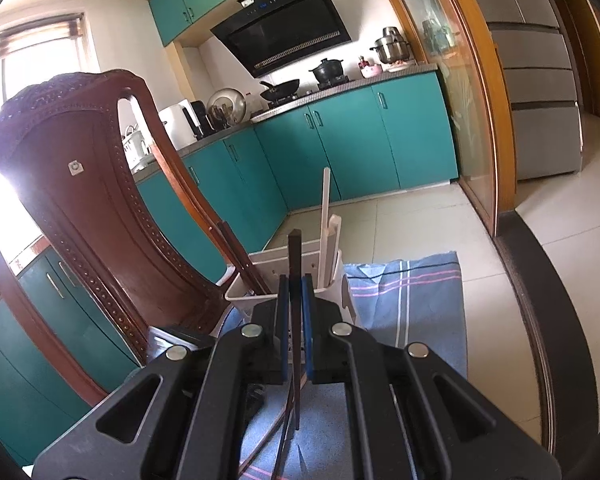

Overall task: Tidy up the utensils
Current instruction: 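Lift the left tool's chopstick into the basket and open both tools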

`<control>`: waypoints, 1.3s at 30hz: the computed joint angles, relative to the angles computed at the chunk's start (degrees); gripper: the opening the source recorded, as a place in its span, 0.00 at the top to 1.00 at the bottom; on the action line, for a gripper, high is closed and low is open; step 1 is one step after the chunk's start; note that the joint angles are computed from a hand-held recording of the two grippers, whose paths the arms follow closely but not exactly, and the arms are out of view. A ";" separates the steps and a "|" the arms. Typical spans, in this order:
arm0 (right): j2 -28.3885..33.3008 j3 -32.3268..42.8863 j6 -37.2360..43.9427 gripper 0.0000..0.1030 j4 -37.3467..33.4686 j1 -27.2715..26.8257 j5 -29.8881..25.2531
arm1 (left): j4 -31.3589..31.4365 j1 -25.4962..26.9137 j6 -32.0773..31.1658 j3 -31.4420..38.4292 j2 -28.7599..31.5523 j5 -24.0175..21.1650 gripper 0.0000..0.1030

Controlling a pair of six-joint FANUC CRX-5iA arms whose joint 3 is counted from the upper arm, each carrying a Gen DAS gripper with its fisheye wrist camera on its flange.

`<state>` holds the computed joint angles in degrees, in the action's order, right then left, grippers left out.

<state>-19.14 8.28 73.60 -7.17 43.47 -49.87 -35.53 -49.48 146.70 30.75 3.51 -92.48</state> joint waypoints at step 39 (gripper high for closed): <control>12.05 0.48 -17.90 0.94 24.98 5.11 15.34 | -40.24 -9.38 22.34 5.33 -1.62 1.76 0.93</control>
<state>-7.09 8.76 55.70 17.81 48.58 -34.53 -75.77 -58.86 169.04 36.08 1.89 -90.72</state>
